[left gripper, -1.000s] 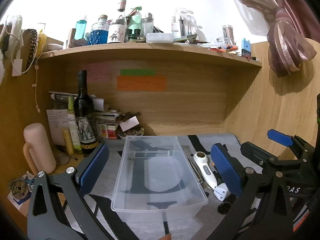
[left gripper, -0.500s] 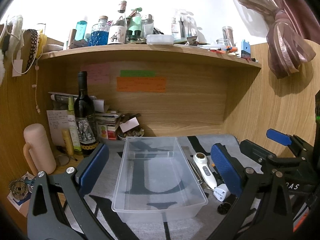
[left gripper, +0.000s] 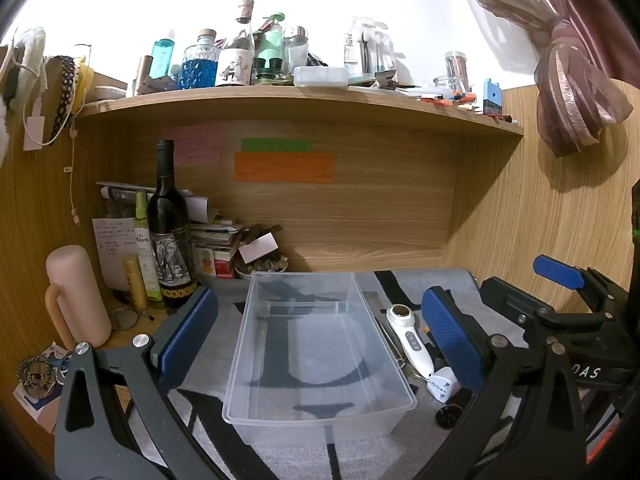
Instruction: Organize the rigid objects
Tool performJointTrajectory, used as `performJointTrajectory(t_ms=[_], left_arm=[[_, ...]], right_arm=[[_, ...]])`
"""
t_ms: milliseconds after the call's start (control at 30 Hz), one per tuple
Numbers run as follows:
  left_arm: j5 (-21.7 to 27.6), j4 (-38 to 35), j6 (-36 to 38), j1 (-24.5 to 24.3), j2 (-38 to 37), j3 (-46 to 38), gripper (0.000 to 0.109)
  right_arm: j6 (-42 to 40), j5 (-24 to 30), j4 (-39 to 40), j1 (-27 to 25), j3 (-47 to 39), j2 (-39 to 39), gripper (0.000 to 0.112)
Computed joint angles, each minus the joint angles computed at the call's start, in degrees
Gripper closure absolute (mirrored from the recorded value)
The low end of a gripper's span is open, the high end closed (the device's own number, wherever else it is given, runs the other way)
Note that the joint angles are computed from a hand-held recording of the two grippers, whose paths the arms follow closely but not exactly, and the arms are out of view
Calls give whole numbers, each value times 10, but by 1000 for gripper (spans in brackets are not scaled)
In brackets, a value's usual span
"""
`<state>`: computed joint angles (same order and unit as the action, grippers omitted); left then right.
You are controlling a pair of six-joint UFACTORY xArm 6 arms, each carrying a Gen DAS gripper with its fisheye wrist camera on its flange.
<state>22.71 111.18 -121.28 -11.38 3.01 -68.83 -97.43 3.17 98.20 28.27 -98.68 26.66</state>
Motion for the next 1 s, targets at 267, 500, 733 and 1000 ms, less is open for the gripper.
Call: performJointTrajectory(t_ms=[267, 500, 733, 1000], left_arm=[[-1, -1, 2, -3, 1, -2, 6], [-1, 1, -1, -4, -1, 0, 6], [-1, 2, -1, -3, 0, -1, 6], [-16, -20, 15, 7, 5, -8, 6]], right_arm=[[-5, -1, 2, 0, -4, 3, 9], [-18, -3, 14, 2, -3, 0, 9], [-20, -3, 16, 2, -1, -1, 9], [10, -5, -16, 4, -3, 5, 9]])
